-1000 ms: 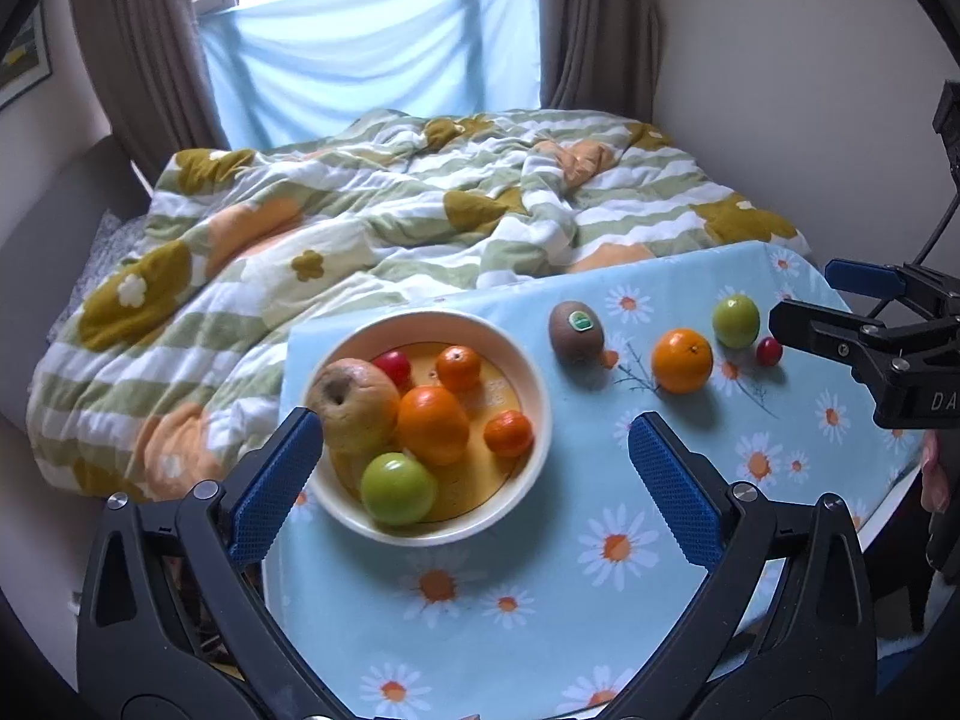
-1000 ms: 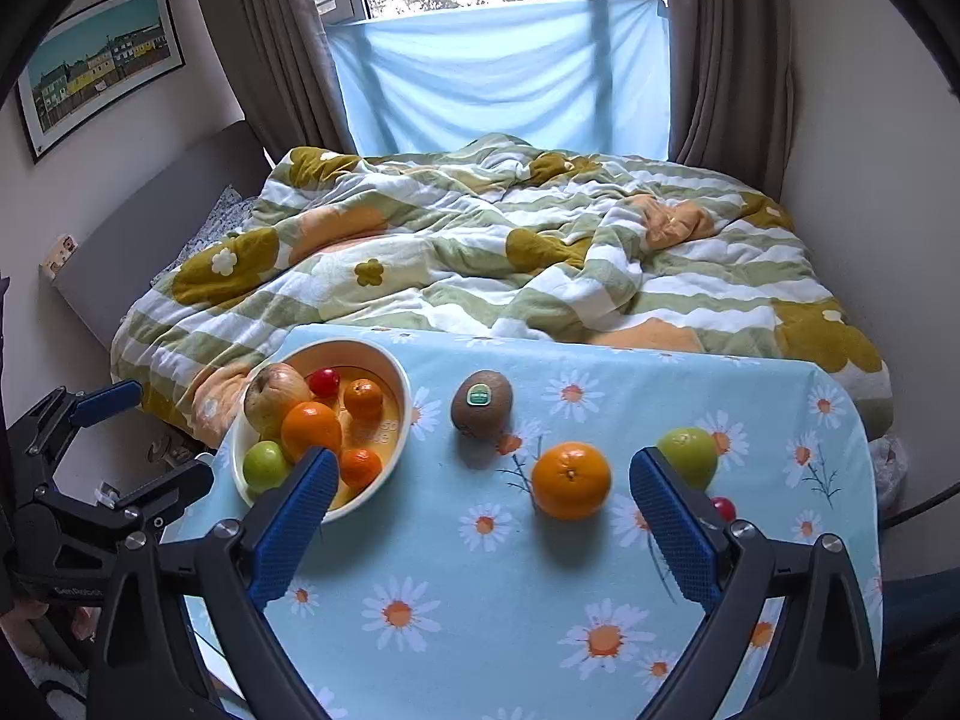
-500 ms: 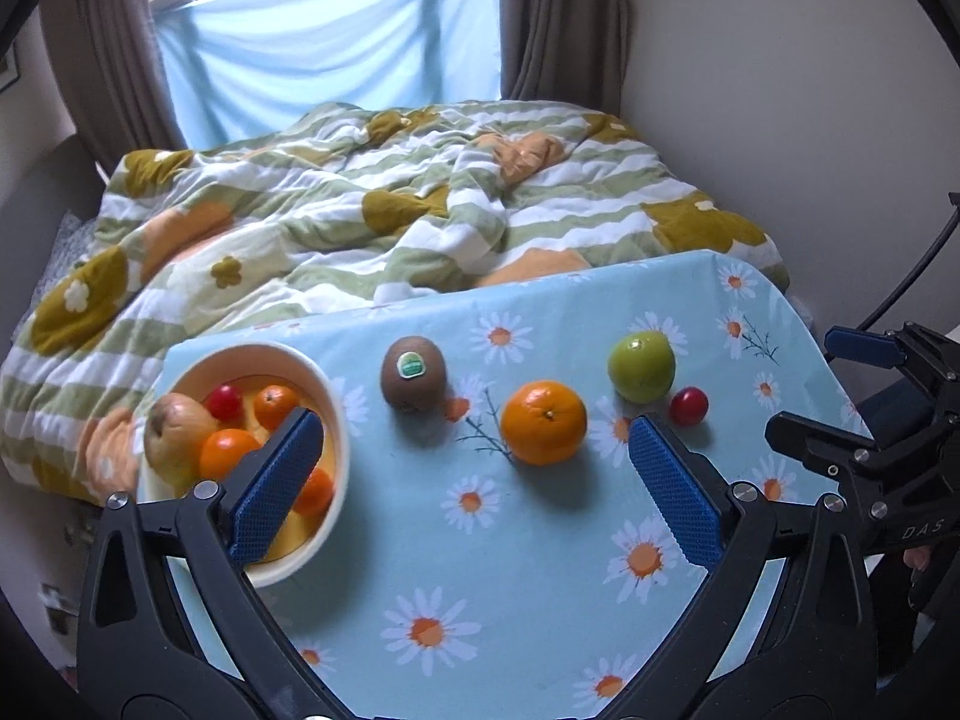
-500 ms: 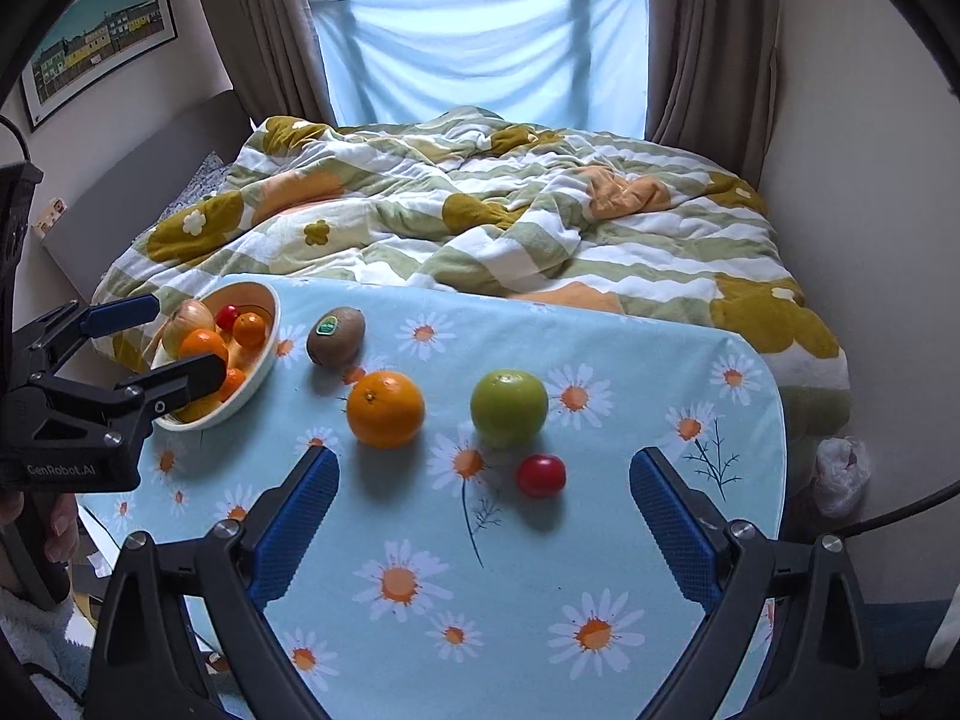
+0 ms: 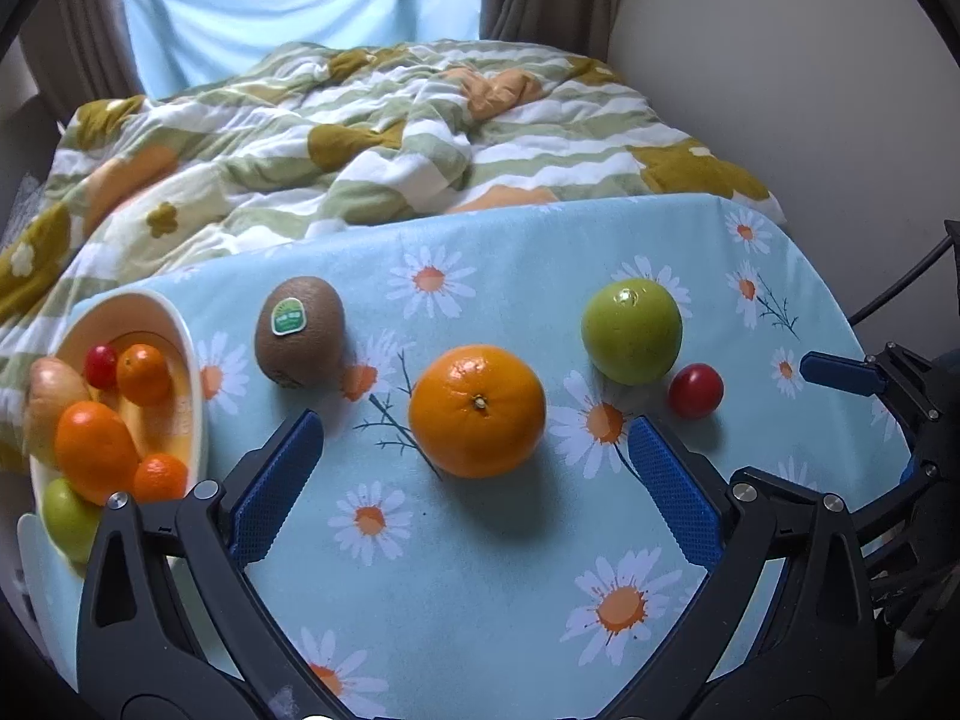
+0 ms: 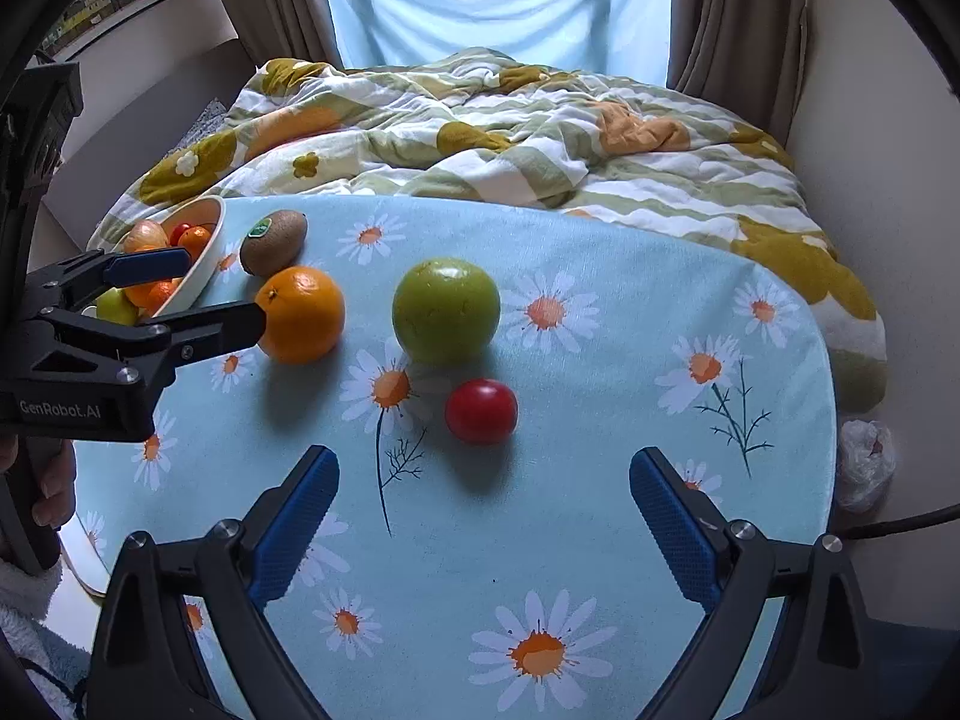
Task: Organize fruits
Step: 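Grasp an orange with the left tool while the right tool grasps the red tomato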
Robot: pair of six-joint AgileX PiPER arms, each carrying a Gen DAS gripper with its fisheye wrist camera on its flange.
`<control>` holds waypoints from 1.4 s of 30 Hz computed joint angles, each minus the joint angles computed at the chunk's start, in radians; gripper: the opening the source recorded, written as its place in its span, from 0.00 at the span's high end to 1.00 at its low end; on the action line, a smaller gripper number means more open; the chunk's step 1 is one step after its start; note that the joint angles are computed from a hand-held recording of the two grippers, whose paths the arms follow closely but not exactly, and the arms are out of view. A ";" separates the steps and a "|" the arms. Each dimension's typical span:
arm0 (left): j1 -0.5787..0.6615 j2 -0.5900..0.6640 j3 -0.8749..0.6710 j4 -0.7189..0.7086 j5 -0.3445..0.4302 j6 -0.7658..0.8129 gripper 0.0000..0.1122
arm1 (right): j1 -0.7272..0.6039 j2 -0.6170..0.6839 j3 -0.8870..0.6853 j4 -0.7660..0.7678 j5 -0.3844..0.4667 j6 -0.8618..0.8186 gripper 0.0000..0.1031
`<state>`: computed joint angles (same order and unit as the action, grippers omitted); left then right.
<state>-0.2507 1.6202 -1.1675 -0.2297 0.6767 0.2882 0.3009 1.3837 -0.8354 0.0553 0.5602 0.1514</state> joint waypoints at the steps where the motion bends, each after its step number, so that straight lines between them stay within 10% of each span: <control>1: -0.002 0.013 0.000 -0.006 -0.005 0.008 0.09 | -0.008 0.010 0.005 0.028 -0.015 -0.026 0.06; 11: -0.008 0.150 -0.044 -0.016 -0.027 0.010 0.39 | -0.043 0.106 -0.003 0.118 -0.069 -0.123 0.06; 20: -0.014 0.152 -0.037 -0.007 -0.032 -0.013 0.40 | -0.054 0.147 -0.025 0.154 -0.078 -0.180 0.08; 37: -0.012 0.105 0.025 0.017 -0.056 -0.085 0.41 | -0.023 0.175 -0.047 0.078 -0.118 -0.162 0.68; 42: -0.017 0.067 0.051 0.033 -0.062 -0.095 0.41 | -0.041 0.162 -0.063 0.150 -0.085 -0.232 0.70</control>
